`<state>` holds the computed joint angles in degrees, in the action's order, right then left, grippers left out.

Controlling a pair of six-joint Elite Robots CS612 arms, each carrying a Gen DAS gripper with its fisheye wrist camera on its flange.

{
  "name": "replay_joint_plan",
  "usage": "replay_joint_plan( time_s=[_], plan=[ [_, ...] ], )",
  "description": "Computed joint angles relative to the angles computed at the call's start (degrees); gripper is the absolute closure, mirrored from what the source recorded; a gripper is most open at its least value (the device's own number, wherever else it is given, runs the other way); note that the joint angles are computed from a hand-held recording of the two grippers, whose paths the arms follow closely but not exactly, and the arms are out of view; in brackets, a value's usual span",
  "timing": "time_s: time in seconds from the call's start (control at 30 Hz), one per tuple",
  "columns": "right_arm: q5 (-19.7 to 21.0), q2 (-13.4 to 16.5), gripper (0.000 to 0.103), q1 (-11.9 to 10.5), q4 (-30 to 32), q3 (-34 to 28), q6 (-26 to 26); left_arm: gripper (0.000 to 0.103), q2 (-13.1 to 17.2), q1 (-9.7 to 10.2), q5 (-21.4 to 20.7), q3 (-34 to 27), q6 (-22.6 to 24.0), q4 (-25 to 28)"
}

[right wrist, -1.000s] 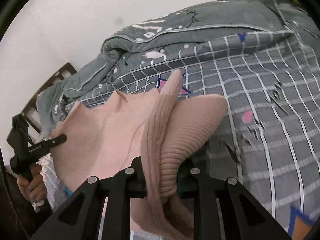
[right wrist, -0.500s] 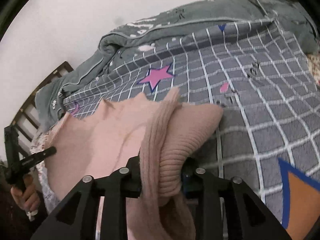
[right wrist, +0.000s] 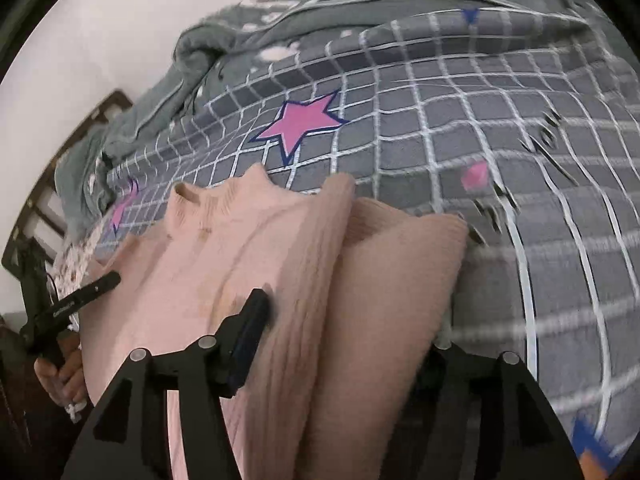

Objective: Fold small clothes

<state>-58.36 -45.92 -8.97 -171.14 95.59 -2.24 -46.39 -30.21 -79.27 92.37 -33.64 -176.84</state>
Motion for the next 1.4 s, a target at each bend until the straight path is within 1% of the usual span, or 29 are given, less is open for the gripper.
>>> replay_joint_plan(
  time_s=[0.03,0.07,0.1,0.2,0.23,0.27,0.3,0.33,0.37,0.43,0.47,0.5,0.53,0.57,0.6,0.67,0.7,0.8,0.87,0.93,1.03,1.07,1.1,1.13,1.17,1.27,1.33,1.37,1.4],
  plan=[
    [-0.68,0.16,0.06,0.22,0.11,-0.6,-0.78,0.072,0.11,0.08,-0.05,0.17,-0.14,-0.89],
    [-0.57,0.4,0.076,0.2,-1.94,-0.29,-0.85,0.074,0.21,0.18,-0.33,0.54,-0.08,-2.47],
    [-0.38,0.68,0.082,0.18,-4.73,0.2,-0.68,0.079,0.28,0.15,-0.04,1.08,0.34,-4.73],
    [-1.65,0.82,0.085,0.53,-13.07,1.79,-0.34,0.081,0.17,-0.44,2.24,2.2,3.04,-10.13],
    [-1.02,0.86,0.085,0.47,-16.23,2.16,0.37,0.081,0.13,-0.71,3.22,2.48,4.11,-11.65],
    [1.08,1.01,0.085,0.18,-19.69,2.32,1.19,0.081,0.11,-1.0,4.4,2.59,5.1,-12.44],
    [1.68,1.18,0.085,0.13,-20.76,2.17,1.49,0.081,0.08,-1.27,5.48,2.55,5.6,-12.07],
    [1.26,1.23,0.085,0.23,-20.14,1.84,1.39,0.081,0.14,-1.39,6.08,2.29,5.51,-11.04],
    [-0.35,1.38,0.084,0.51,-18.2,1.25,1.44,0.081,0.26,-1.42,6.44,1.93,5.19,-9.91],
    [-4.3,1.75,0.08,1.07,-9.98,-0.54,1.89,0.08,0.38,-1.16,6.05,1.38,4.08,-7.06],
    [-4.87,1.72,0.074,1.07,-6.62,-1.09,1.97,0.078,0.38,-0.92,5.37,1.35,3.4,-6.25],
    [-4.36,1.6,0.072,0.83,-5.66,-1.12,2.4,0.072,0.34,-0.85,5.38,1.39,3.06,-5.89],
    [-3.7,1.33,0.069,0.44,-6.43,-0.51,3.11,0.069,0.28,-0.78,5.33,1.47,2.91,-5.67],
    [-4.52,0.67,0.062,0.17,-7.84,0.58,3.64,0.068,0.17,-0.69,5.04,1.64,2.92,-5.56],
    [-5.96,0.05,0.055,0.13,-9.0,1.57,3.68,0.064,0.04,-0.57,4.71,1.77,2.82,-5.23],
    [-7.55,-1.17,0.052,-0.16,-11.78,4.11,2.69,0.053,-0.09,-0.63,4.78,2.05,2.63,-4.83],
    [-6.56,-1.82,0.05,-0.52,-11.6,5.19,1.39,0.047,-0.17,-0.63,4.69,2.22,2.74,-4.75],
    [0.42,-3.18,0.046,-2.13,-10.49,8.26,-0.74,0.046,-0.45,-0.77,4.49,3.05,3.13,-5.71],
    [3.23,-3.27,0.046,-2.77,-8.8,9.31,-0.82,0.044,-0.66,-0.92,4.73,3.53,3.05,-6.22],
    [4.31,-2.77,0.045,-2.97,-10.65,10.12,0.59,0.044,-0.87,-1.03,4.76,3.99,3.17,-6.82],
    [4.58,-2.69,0.045,-2.85,-13.42,11.16,1.91,0.043,-1.1,-1.18,4.88,4.32,2.96,-7.22],
    [3.79,-2.71,0.048,-2.64,-14.27,11.46,2.18,0.043,-1.15,-1.2,4.85,4.35,2.99,-7.21],
    [3.29,-2.58,0.07,-2.46,-15.02,11.49,2.12,0.043,-1.21,-1.27,4.9,4.41,3.16,-7.28],
    [3.06,-2.54,0.082,-2.34,-15.56,11.58,1.92,0.043,-1.26,-1.38,5.04,4.47,3.4,-7.33],
    [2.57,-2.75,0.084,-2.21,-16.73,11.9,2.2,0.043,-1.3,-1.43,5.14,4.51,3.51,-7.28],
    [3.88,-2.89,0.085,-2.62,-21.96,12.86,5.45,0.043,-1.6,-1.33,4.14,4.91,3.47,-7.34],
    [1.22,-3.1,0.081,-1.95,-19.79,12.79,5.21,0.043,-1.78,-1.0,2.35,5.0,2.48,-6.96],
    [-1.06,-3.16,0.073,-1.52,-18.88,12.8,5.38,0.043,-1.88,-0.79,1.18,5.05,1.97,-6.79],
    [-3.07,-3.25,0.068,-1.23,-19.71,13.12,6.98,0.043,-2.01,-0.59,0.13,5.17,1.46,-6.68]
  ],
)
